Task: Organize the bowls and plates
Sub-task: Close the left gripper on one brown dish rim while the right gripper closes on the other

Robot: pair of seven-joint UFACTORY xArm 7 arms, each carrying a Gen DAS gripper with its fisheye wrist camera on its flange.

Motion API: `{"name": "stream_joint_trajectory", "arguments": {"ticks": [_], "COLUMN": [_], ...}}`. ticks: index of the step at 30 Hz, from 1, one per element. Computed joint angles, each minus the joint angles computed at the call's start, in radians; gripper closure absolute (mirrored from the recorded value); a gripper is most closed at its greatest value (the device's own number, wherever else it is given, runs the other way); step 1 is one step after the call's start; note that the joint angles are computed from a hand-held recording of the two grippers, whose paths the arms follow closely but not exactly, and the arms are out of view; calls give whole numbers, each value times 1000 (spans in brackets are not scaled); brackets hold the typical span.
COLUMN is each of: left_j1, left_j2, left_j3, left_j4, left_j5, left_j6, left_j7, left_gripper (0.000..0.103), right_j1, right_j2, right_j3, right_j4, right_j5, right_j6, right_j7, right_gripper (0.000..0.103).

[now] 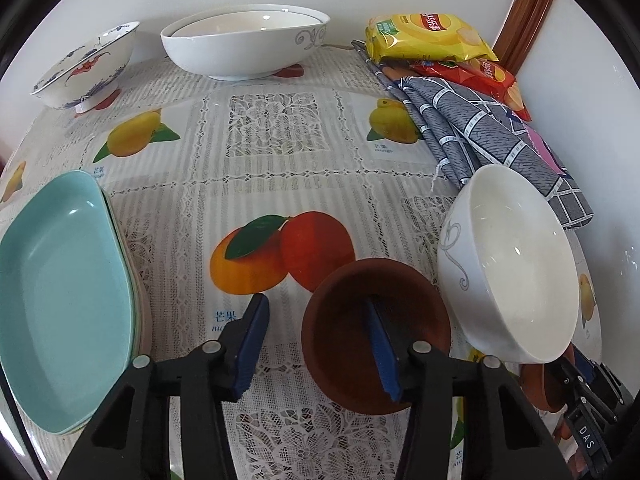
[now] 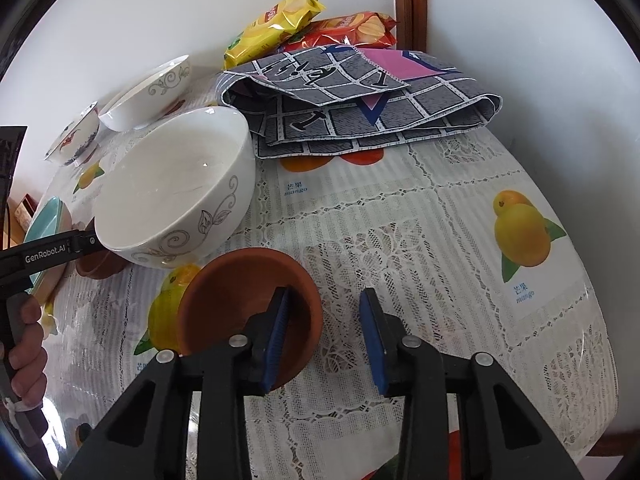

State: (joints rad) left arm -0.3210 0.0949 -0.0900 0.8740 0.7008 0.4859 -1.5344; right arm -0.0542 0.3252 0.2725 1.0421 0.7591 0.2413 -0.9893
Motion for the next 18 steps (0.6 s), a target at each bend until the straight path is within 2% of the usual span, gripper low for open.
{"name": "stream_joint_trajectory", "arguments": {"ticks": [2, 4, 11, 18], "left_j1": [7, 17, 20, 24], "left_j2": [-6, -10, -37, -77], "left_j3": [3, 5, -2, -24], "left_j4": [-14, -31, -64, -90], "left_j5": [-7, -33, -51, -16], "left_j6": [-35, -86, -120, -127], "left_j7": [3, 21, 18, -28], "left_gripper": [77, 84, 93, 94], "right_j1": [-11, -7, -13, 16], "right_j2": [-4, -8, -27, -74], "right_j3": [13, 13, 12, -19], "right_j4": [0, -3, -8, -42], "right_j5": [17, 31, 121, 209], "right_j6": [15, 13, 48, 48], "right_j7": [-22, -33, -83, -161], "right_gripper": [89, 89, 94, 94]}}
